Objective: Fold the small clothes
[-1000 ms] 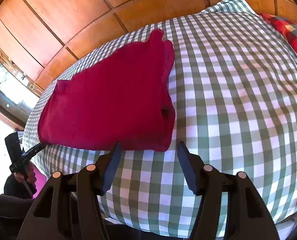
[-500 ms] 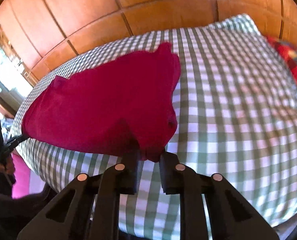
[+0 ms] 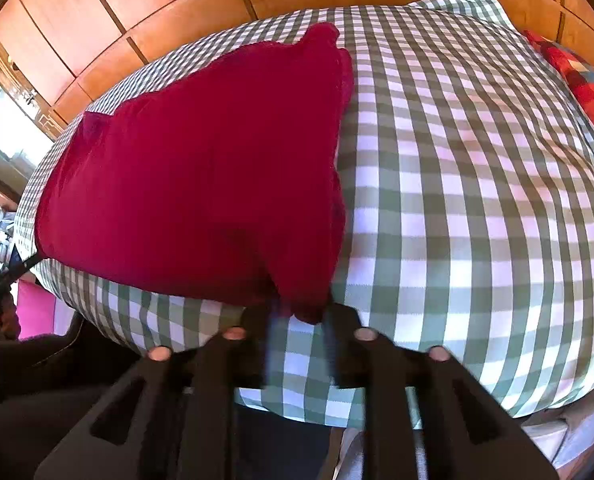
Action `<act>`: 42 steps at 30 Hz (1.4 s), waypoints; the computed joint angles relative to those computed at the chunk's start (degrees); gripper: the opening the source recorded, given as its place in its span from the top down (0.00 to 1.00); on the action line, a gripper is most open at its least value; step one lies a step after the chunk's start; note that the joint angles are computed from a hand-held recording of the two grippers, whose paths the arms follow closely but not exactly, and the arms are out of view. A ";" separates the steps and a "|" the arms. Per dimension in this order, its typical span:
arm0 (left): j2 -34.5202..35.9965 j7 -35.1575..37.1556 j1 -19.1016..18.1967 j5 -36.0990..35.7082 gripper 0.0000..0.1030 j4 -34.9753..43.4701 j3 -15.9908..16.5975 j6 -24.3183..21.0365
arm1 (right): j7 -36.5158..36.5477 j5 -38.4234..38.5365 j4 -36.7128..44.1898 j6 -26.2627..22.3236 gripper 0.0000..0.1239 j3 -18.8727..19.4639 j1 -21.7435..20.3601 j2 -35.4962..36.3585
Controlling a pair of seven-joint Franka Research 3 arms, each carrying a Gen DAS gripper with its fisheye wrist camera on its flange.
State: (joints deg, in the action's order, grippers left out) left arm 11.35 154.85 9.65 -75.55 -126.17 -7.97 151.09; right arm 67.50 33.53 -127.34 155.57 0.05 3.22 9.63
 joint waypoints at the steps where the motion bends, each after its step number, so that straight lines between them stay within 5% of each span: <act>1: -0.03 -0.54 0.51 -0.56 1.00 0.46 0.20 -1.30 | -0.09 0.15 0.59 -0.07 0.56 0.01 -0.07 0.01; 3: -0.18 0.59 0.74 -3.28 0.99 1.52 0.05 -1.88 | 0.23 0.71 1.98 0.60 0.53 -0.28 -0.48 -0.16; 7: 2.37 -2.17 0.15 -4.24 0.49 5.98 -0.64 -6.38 | -0.36 4.06 5.93 3.40 0.51 0.10 -1.24 1.85; 8: 3.17 -3.08 -0.16 -3.22 0.47 7.11 -0.85 -7.18 | 1.37 2.51 7.99 4.23 0.51 -0.26 -0.74 3.48; 16: 10.32 -10.77 -1.02 3.44 0.47 15.81 -3.94 -2.05 | 13.70 -5.72 25.31 3.89 0.54 -1.85 0.54 18.03; 18: 12.69 -13.41 -0.97 5.83 0.47 18.70 -4.70 -1.06 | 18.33 -8.93 29.91 2.83 0.62 -3.24 1.56 21.43; 19: 13.83 -14.49 -0.82 7.05 0.50 19.98 -5.13 -0.63 | 19.11 -9.61 31.22 2.44 0.72 -2.92 1.16 22.48; 21: 16.19 -17.43 -1.30 10.93 0.76 22.83 -5.63 0.52 | 21.55 -12.71 32.78 2.70 0.88 -4.06 2.17 23.74; 23: 16.87 -17.69 -1.70 13.33 0.92 23.57 -6.44 4.17 | 22.19 -14.80 32.35 4.23 0.93 -4.16 2.39 23.45; 27: 16.62 -14.74 0.49 11.14 0.92 23.89 -10.60 10.58 | 24.14 -14.51 28.75 13.01 0.93 -3.89 1.97 21.42; 31: 21.40 -35.88 -7.41 30.18 0.92 27.70 -1.56 10.51 | 29.66 -19.49 33.90 8.50 0.93 -8.24 5.07 26.57; 35: 23.17 -41.79 -6.89 34.10 0.90 28.95 -2.30 11.06 | 36.14 -25.09 35.08 8.69 0.93 -12.05 8.45 30.48; 37: 22.36 -45.73 -8.28 38.19 0.78 27.78 -0.73 11.57 | 38.46 -28.19 34.51 9.09 0.90 -14.56 10.79 30.40; 39: 20.31 -53.39 -12.88 45.12 0.68 25.71 4.40 12.83 | 39.72 -30.57 34.58 8.17 0.89 -15.57 11.69 30.27; 41: 17.81 -56.64 -14.67 48.78 0.68 22.48 6.13 16.01 | 41.35 -32.31 34.21 7.44 0.84 -16.27 12.26 29.59; 42: 15.80 -58.61 -16.55 51.24 0.68 19.63 7.76 18.77 | 42.90 -33.40 34.06 7.28 0.71 -17.25 13.05 29.25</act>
State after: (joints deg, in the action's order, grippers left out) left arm 27.14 96.24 -6.90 -24.31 -106.54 -0.21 169.86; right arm 110.39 0.14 -93.28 162.84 -17.20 16.27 38.88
